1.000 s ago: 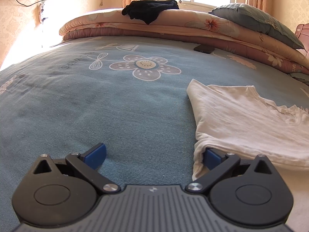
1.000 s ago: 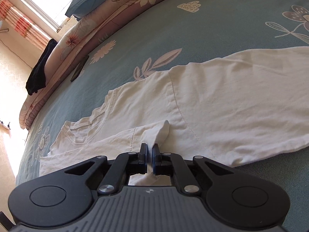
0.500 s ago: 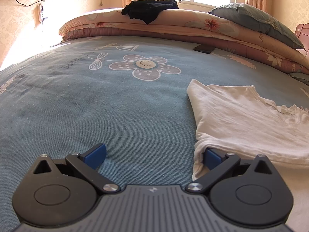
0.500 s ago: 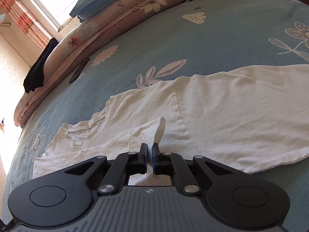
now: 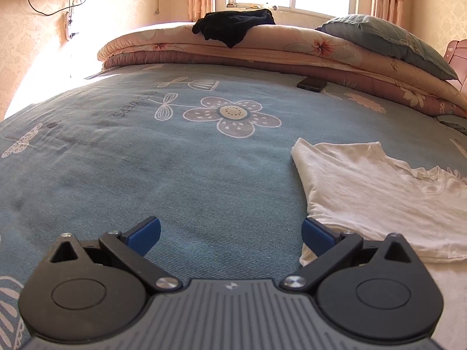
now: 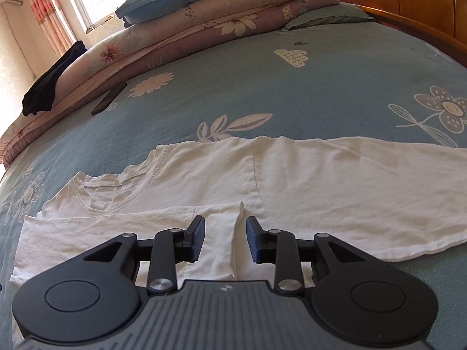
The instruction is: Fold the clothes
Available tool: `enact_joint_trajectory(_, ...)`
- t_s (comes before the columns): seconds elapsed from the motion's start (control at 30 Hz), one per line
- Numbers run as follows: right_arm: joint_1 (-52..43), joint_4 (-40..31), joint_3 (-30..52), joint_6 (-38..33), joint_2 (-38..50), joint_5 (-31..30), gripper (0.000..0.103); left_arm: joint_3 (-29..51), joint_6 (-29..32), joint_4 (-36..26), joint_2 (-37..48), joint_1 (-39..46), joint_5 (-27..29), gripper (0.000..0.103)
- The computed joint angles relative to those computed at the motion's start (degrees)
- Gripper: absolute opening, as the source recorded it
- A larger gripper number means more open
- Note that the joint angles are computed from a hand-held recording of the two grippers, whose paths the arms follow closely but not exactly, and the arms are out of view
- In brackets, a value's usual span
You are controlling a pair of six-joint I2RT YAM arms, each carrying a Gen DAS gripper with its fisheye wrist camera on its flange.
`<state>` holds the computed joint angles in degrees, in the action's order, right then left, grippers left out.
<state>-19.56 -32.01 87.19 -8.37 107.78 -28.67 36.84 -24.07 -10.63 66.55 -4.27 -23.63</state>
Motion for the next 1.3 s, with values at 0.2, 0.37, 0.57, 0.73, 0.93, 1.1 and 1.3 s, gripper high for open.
enact_joint_trajectory(0.2, 4.1, -8.5, 3.4, -6.9, -3.7, -10.9, 0.018, -3.2, -7.0, 3.9, -3.7, 11.0, 9.2, 0.102)
enact_joint_trajectory(0.37, 16.5, -17.6, 10.0, -13.4, -1.1, -13.2, 0.018, -2.0, -9.2, 11.1, 2.0, 16.7, 19.2, 0.103)
enact_joint_trajectory(0.57, 33.6, -11.2, 6.7, -15.5, 1.1, -4.8, 0.017, -5.2, -8.2, 18.5, 6.7, 17.5, 19.6, 0.102)
enact_joint_trajectory(0.73, 40.4, -5.0, 0.8, -13.4, 1.7, -1.0, 0.013, -7.2, -10.5, 20.8, 5.5, 20.8, 22.8, 0.103)
enact_joint_trajectory(0.93, 40.8, -0.6, -5.6, -16.1, -3.1, -2.1, 0.004, -5.5, -6.5, 18.8, 6.5, 18.2, 21.8, 0.103)
enact_joint_trajectory(1.1, 35.3, -3.1, 2.9, -12.9, 0.3, -5.3, 0.009, -3.3, -0.7, 16.4, 7.9, 13.4, 18.6, 0.103)
enact_joint_trajectory(1.3, 35.8, -6.0, 21.4, -12.1, 13.0, -6.1, 0.024, -1.2, 3.9, 16.2, 10.9, 9.1, 19.6, 0.103)
